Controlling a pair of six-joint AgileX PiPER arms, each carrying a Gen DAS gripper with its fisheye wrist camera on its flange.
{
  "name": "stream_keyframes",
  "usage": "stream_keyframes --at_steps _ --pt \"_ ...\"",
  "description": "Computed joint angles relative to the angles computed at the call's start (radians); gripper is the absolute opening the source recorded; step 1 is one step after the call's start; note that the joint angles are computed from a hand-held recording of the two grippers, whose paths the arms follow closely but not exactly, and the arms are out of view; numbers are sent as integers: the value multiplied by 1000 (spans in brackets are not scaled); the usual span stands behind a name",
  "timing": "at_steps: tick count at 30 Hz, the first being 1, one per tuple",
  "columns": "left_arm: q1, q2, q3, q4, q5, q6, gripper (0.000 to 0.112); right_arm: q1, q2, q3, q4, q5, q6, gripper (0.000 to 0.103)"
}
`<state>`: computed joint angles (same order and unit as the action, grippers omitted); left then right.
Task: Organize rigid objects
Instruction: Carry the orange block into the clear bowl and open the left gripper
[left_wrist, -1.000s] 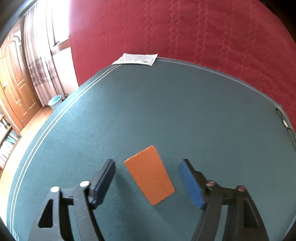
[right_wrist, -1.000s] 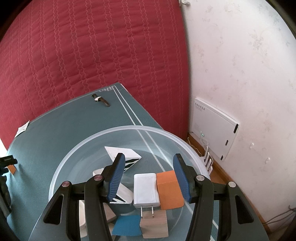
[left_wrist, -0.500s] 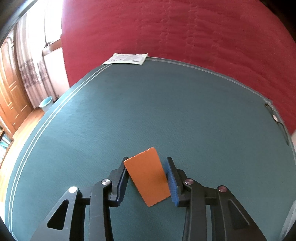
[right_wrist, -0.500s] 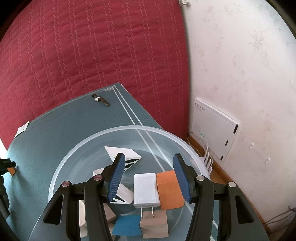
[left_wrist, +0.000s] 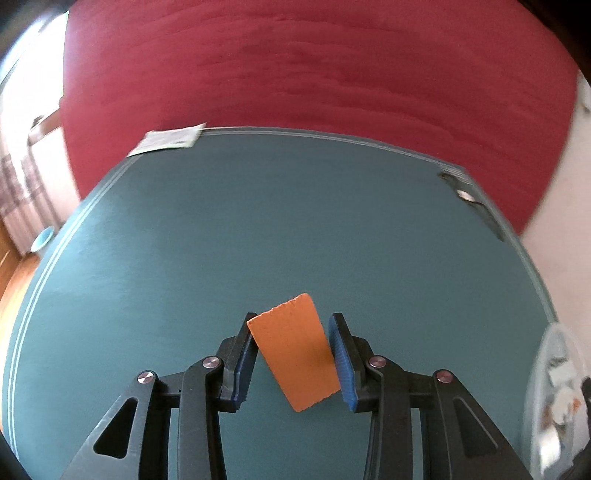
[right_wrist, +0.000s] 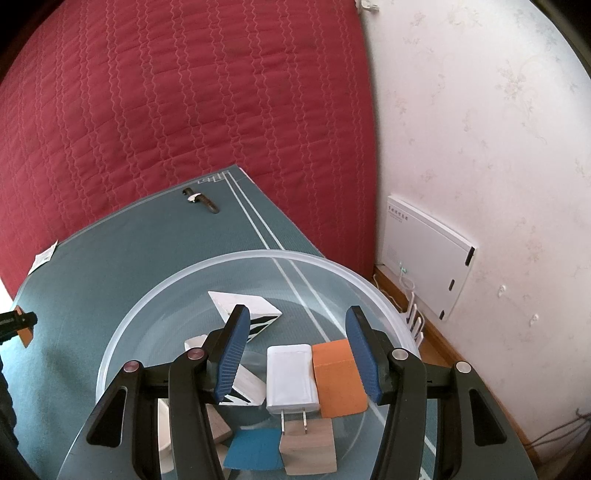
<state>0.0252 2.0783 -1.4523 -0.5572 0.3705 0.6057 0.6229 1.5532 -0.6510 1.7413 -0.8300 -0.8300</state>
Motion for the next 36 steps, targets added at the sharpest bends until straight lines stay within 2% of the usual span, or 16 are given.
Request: stream_keyframes --at_steps 9,25,31,35,36 --pt "-108 -106 99 -246 53 303 40 1 -2 3 -7 0 4 55" --pt "-281 -120 131 -382 139 533 40 23 12 -3 -16 -23 35 55" --pt "-323 -81 99 -366 171 526 40 25 21 -8 -25 -28 50 55" --pt "-343 -74 101 -411 179 579 41 27 19 -8 -23 -29 48 55" --pt "-343 -76 106 -425 186 596 45 26 18 -9 -23 -29 47 55"
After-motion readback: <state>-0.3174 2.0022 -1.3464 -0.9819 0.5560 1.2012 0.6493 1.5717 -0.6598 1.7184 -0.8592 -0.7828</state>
